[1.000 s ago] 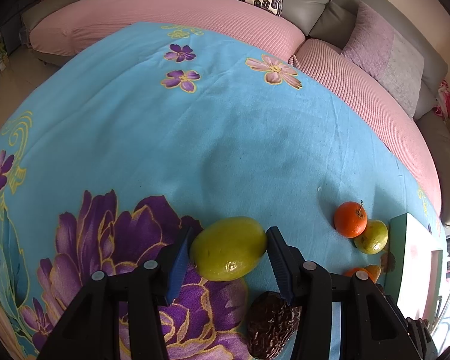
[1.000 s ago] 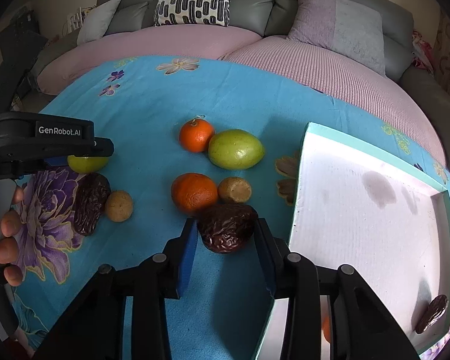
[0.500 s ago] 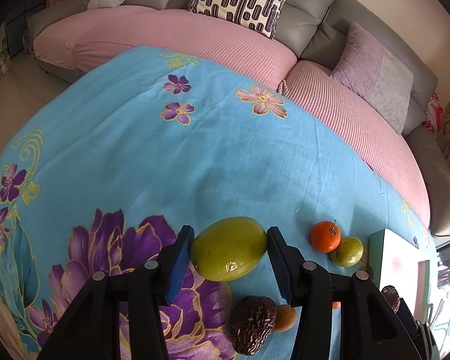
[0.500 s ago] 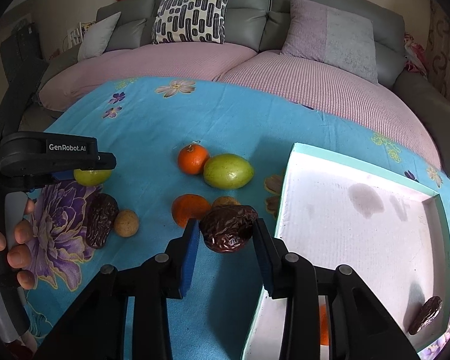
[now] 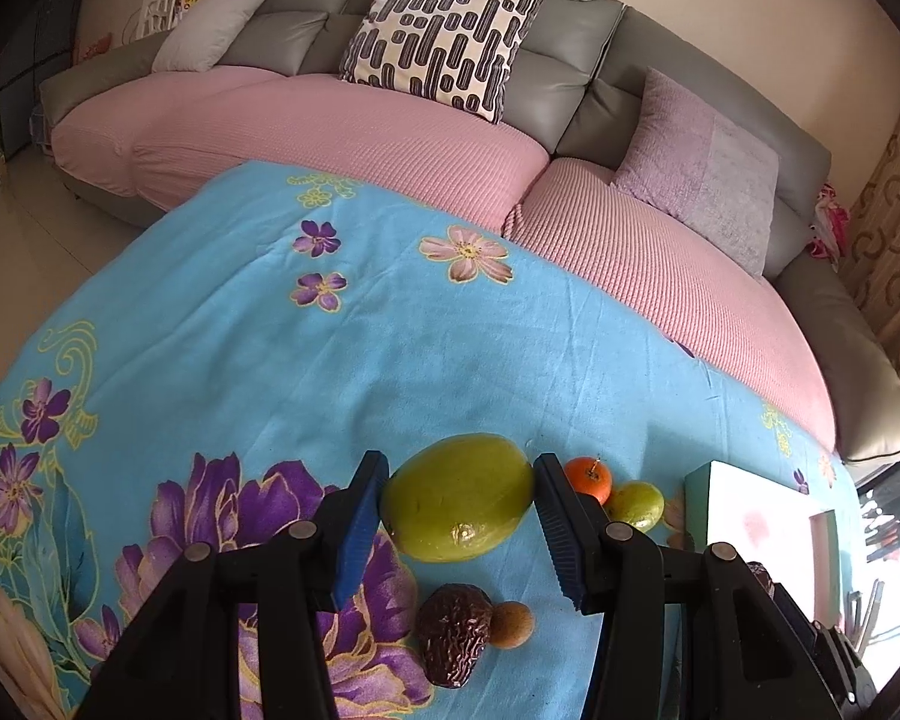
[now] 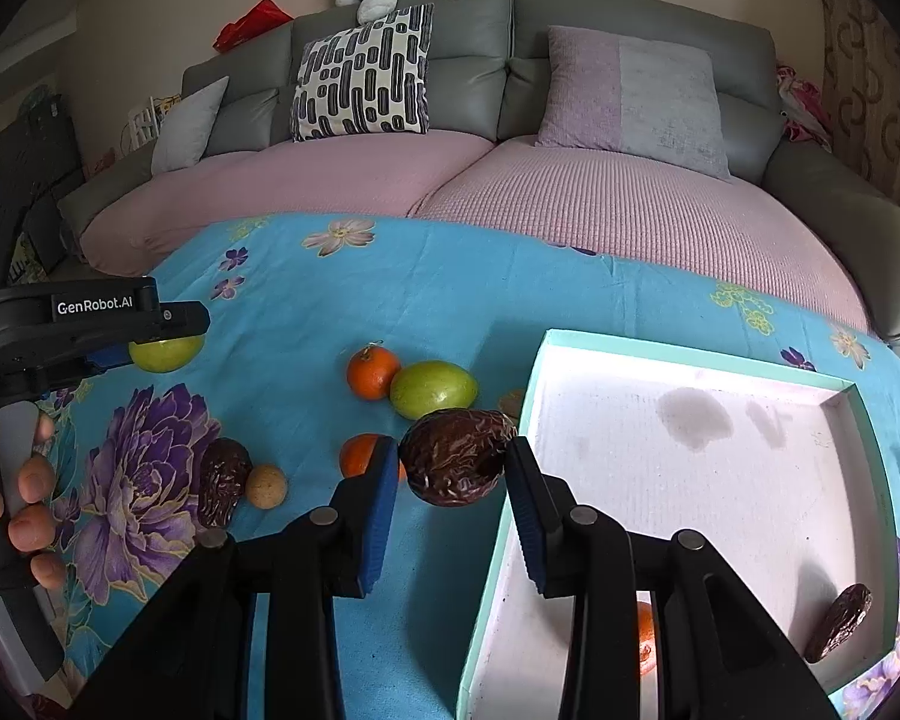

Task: Organize fruits
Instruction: 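Carry the green fruit with the left tool while the right tool carries the date over the tray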

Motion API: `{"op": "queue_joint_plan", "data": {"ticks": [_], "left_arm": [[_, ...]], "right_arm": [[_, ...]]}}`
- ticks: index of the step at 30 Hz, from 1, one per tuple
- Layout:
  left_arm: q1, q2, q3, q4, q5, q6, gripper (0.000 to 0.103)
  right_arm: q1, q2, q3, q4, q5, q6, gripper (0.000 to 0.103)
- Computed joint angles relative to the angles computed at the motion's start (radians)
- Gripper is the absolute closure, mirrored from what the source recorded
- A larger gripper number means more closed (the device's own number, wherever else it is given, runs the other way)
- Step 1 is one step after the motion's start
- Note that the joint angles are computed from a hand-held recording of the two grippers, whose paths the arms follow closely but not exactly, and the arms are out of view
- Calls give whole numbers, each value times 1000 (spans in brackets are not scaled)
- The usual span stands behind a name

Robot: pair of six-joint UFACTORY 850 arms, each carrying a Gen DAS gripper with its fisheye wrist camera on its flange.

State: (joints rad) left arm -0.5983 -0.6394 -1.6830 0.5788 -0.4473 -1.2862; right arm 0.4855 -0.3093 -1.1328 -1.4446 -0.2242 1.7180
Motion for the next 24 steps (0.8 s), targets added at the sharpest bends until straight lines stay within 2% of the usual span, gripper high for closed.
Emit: {"op": "queue_joint_plan", "data": {"ticks": [13, 24], "left_arm": [[-50, -53, -83, -89, -11, 178, 50], [-121, -152, -240, -281, -40, 498, 50]], "right_arm": [[-54, 25, 33, 20, -13, 17, 65], [-155, 78, 101, 49, -47, 73, 65]]}}
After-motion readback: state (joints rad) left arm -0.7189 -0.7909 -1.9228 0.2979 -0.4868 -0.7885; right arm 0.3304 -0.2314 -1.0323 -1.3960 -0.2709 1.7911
